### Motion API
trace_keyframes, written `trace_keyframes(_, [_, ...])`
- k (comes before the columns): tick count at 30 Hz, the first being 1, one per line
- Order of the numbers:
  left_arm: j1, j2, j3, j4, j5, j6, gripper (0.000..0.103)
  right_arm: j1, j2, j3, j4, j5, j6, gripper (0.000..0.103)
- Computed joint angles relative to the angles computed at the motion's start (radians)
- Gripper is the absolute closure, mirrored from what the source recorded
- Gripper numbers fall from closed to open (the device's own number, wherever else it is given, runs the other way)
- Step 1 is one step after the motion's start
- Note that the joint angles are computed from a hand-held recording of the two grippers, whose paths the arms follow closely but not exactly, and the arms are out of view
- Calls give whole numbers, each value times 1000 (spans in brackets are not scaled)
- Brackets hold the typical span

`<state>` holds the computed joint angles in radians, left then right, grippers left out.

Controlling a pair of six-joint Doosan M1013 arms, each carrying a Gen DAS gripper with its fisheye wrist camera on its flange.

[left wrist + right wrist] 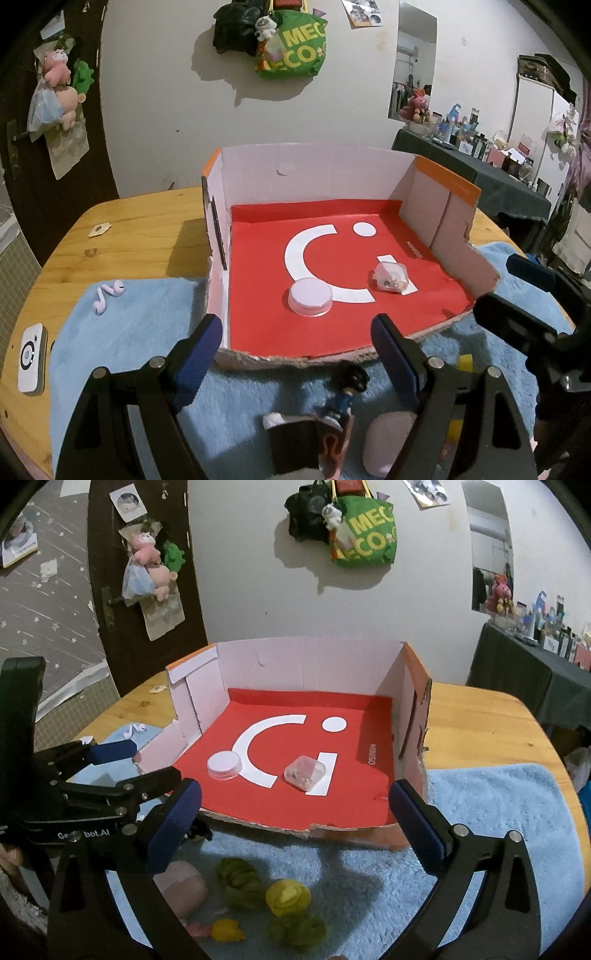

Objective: Organize objects
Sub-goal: 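Withdraw both tools from the box back toward the remaining items on the towel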

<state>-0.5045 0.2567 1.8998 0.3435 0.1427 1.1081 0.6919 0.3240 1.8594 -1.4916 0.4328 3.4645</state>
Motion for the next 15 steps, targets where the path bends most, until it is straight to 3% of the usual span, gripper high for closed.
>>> trace_keyframes(5, [4,-14,15,-95,-18,76,19,16,0,-1,28,43,-40,0])
trace_keyframes(15, [-4,-32,39,-27,-15,17,15,30,-14,16,48,47,-59,0])
